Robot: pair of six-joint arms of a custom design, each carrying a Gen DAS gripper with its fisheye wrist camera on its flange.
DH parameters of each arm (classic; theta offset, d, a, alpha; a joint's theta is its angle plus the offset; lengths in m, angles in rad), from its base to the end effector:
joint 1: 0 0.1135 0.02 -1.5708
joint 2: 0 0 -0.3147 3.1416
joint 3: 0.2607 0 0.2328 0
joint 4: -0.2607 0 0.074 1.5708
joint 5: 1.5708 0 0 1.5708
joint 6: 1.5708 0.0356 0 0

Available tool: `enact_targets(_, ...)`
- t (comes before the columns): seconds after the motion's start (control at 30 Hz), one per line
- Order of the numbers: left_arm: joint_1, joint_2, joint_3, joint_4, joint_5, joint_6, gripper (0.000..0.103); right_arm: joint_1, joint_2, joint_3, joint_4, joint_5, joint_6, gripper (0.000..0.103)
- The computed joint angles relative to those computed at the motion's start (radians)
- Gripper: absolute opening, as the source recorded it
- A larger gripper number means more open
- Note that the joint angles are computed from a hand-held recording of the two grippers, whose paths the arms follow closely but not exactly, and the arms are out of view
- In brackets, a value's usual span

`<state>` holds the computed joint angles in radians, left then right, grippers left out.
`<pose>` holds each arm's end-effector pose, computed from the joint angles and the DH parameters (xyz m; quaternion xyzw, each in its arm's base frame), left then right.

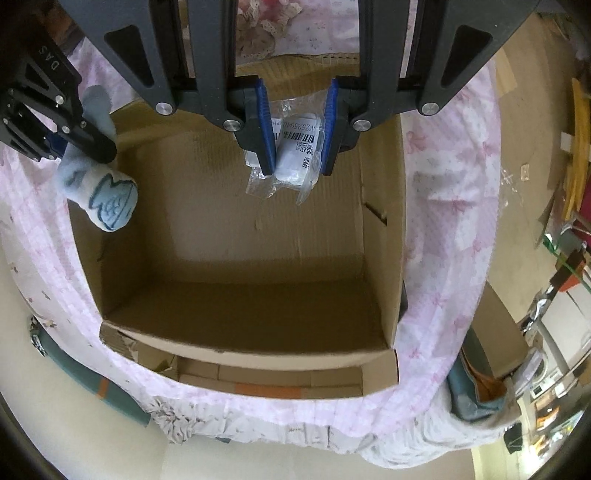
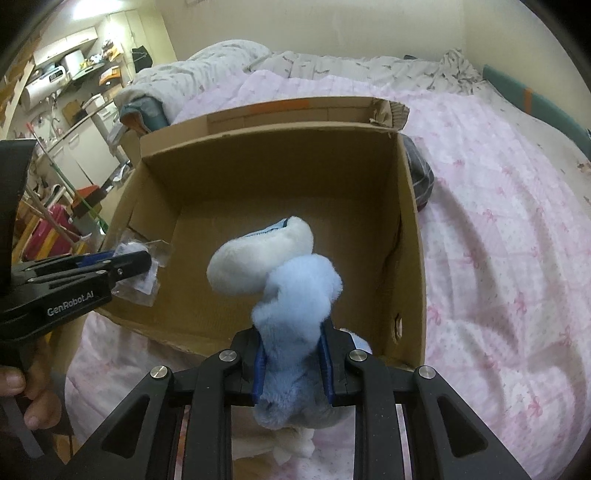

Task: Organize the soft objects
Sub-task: 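Carry the bag with the left gripper while the right gripper carries the plush over the box, then open both grippers to drop the bag and plush into the box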

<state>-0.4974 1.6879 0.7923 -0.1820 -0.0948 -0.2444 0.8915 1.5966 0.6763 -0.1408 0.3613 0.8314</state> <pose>0.2618 -0.1383 0.1916 0.1107 0.9624 -0.0456 0.2439 0.1759 0.1978 0.1918 0.0167 0.9529 0.0749 0.2935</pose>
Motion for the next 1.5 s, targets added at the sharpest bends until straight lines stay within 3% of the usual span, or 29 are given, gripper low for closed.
enact_targets(0.3,0.009,0.031,-0.005,-0.001,0.048,-0.01,0.021,-0.027,0.016,-0.006,0.023,-0.025,0.015,0.025)
enact_targets(0.6,-0.02,0.012,-0.029,0.011,0.035,-0.005,0.022,-0.056,-0.002,-0.049,0.096,-0.072,0.027,0.028)
enact_targets(0.7,-0.011,0.012,-0.025,0.002,0.064,-0.014,0.026,-0.062,-0.019,-0.072,0.127,-0.087,0.039,0.038)
enact_targets(0.73,-0.006,0.008,-0.026,0.001,0.08,-0.019,0.035,-0.06,-0.024,-0.075,0.131,-0.086,0.041,0.057)
enact_targets(0.77,-0.002,0.004,-0.027,0.001,0.091,-0.02,0.05,-0.058,-0.033,-0.082,0.143,-0.082,0.044,0.073)
enact_targets(0.8,-0.001,-0.005,-0.03,0.003,0.095,-0.025,0.059,-0.048,-0.045,-0.092,0.158,-0.06,0.051,0.074)
enact_targets(0.83,0.002,-0.014,-0.034,0.007,0.093,-0.028,0.07,-0.032,-0.057,-0.099,0.169,-0.025,0.058,0.075)
enact_targets(0.87,0.004,-0.027,-0.043,0.015,0.087,-0.036,0.072,-0.024,-0.066,-0.098,0.162,-0.002,0.055,0.076)
enact_targets(1.23,0.011,-0.071,-0.043,-0.021,0.051,-0.051,0.072,-0.024,-0.077,-0.089,0.14,0.022,0.047,0.077)
enact_targets(1.5,-0.002,-0.217,-0.091,-0.072,0.007,-0.049,0.072,0.01,-0.089,-0.071,0.073,0.063,0.07,0.077)
